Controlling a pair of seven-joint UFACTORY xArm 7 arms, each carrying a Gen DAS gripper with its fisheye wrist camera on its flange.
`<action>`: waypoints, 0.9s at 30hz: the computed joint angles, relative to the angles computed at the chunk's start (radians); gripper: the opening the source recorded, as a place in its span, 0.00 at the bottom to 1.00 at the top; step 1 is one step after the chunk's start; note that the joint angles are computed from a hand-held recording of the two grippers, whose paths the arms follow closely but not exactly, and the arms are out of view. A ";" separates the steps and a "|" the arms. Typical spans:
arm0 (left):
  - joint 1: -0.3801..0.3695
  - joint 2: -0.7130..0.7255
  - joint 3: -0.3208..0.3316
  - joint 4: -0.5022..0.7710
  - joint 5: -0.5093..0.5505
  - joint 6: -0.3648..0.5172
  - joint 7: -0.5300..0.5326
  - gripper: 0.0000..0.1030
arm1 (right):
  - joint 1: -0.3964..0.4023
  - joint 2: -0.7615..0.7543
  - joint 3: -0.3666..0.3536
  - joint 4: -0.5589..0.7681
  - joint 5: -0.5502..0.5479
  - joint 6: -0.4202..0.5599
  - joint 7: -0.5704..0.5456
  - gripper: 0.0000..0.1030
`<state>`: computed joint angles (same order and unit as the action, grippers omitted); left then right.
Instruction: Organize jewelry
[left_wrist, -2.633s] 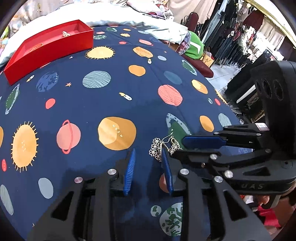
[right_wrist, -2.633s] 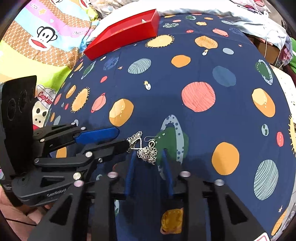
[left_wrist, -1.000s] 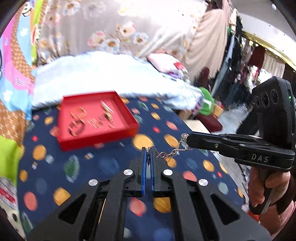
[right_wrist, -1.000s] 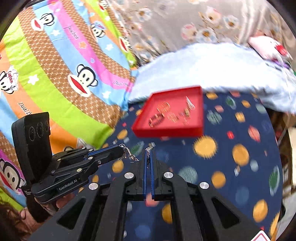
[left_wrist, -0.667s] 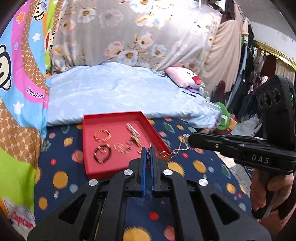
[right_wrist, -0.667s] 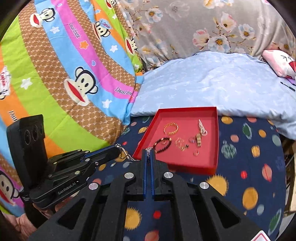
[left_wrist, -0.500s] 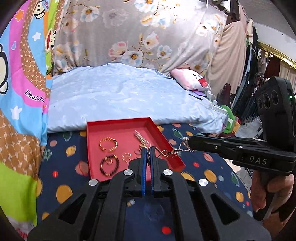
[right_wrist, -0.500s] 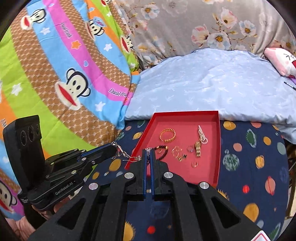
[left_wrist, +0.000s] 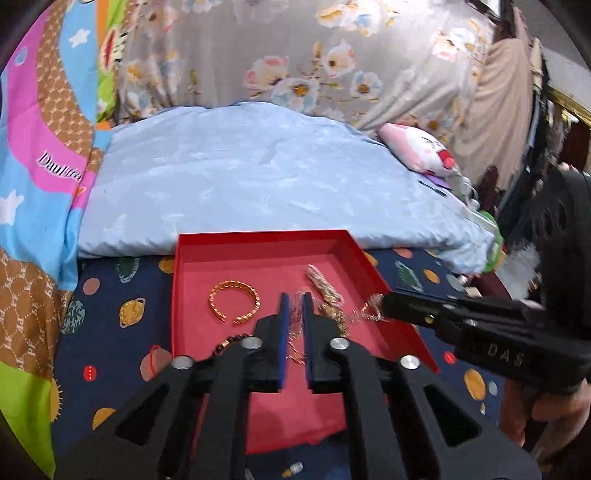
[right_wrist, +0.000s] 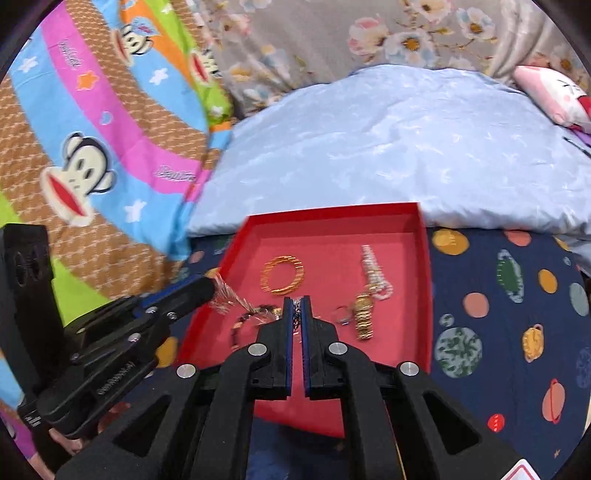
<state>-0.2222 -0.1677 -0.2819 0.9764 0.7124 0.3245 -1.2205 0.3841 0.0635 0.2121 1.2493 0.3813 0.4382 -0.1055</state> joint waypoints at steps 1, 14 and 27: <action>-0.001 0.006 0.001 0.007 -0.014 0.026 -0.001 0.39 | 0.003 0.003 -0.006 -0.006 -0.034 -0.015 0.037 0.19; -0.023 -0.136 -0.055 -0.048 0.000 0.304 -0.083 0.53 | 0.007 -0.169 -0.010 -0.184 -0.211 -0.055 0.241 0.40; -0.088 -0.161 -0.137 -0.038 -0.084 0.463 -0.107 0.53 | 0.010 -0.351 0.038 -0.367 -0.365 -0.054 0.458 0.52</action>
